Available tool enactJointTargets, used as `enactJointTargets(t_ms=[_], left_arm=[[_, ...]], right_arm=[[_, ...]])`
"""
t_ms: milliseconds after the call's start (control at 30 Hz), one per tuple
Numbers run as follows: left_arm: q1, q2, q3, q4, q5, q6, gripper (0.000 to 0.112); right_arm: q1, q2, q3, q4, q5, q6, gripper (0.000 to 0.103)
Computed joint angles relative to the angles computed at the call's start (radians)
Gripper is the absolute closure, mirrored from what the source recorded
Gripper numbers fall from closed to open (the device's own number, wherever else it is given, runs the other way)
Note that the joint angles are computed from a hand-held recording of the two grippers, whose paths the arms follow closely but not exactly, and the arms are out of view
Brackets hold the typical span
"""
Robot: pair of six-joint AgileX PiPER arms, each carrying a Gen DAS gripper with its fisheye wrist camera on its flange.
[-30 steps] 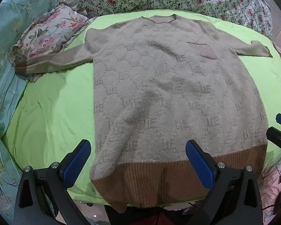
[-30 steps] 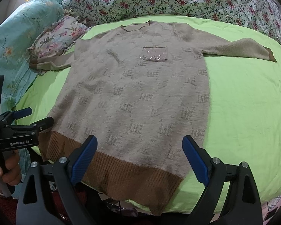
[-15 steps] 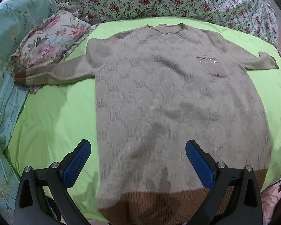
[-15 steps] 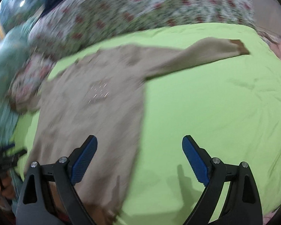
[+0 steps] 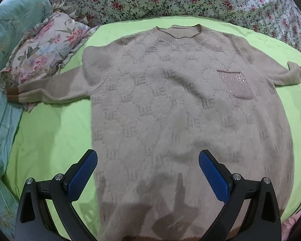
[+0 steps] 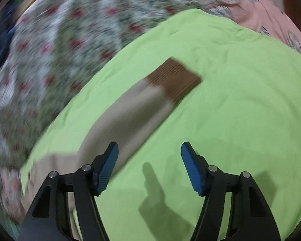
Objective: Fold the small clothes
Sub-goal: 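Grasp the brown cuff of the sleeve with the right gripper, then carry the cuff across the sweater body with the right gripper and release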
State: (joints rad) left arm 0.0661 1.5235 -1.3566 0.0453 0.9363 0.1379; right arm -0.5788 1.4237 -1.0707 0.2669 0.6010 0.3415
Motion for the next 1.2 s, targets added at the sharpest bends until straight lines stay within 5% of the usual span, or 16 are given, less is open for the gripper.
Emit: enactJointTargets(t_ms=[167,267,433,700,967,1100,1200], left_arm=[[-0.044,0.056,-0.032,0.034,0.008,-0.045,0.011],[-0.051,0.077,-0.038,0.025,0.015,-0.045,0.011],[-0.036,0.087,-0.021,0.003,0.005,-0.017,0.011],[0.043,0.075,-0.01,-0.117,-0.001,0.087,0.011],[0.217,0.154,-0.118,-0.392,0.083,0.308,0.011],[0.277,0.222,-0.2,-0.46,0.118,0.344,0.011],[0.297,0.278,-0.266,-0.511,0.139,0.37,0.011]], right_arm=[[-0.099,0.159,-0.097,0.15,-0.042,-0.112,0.044],[-0.094,0.18,-0.129,0.152,-0.046,-0.136,0.096],[0.004,0.066,-0.113,0.252,-0.076,-0.275,0.096],[0.457,0.034,-0.22,0.276,-0.078,-0.192,0.096],[0.895,0.472,-0.596,0.332,-0.139,-0.078,0.096],[1.015,0.733,-0.907,0.327,-0.051,-0.035,0.096],[1.066,0.917,-1.202,0.212,0.096,0.083,0.092]])
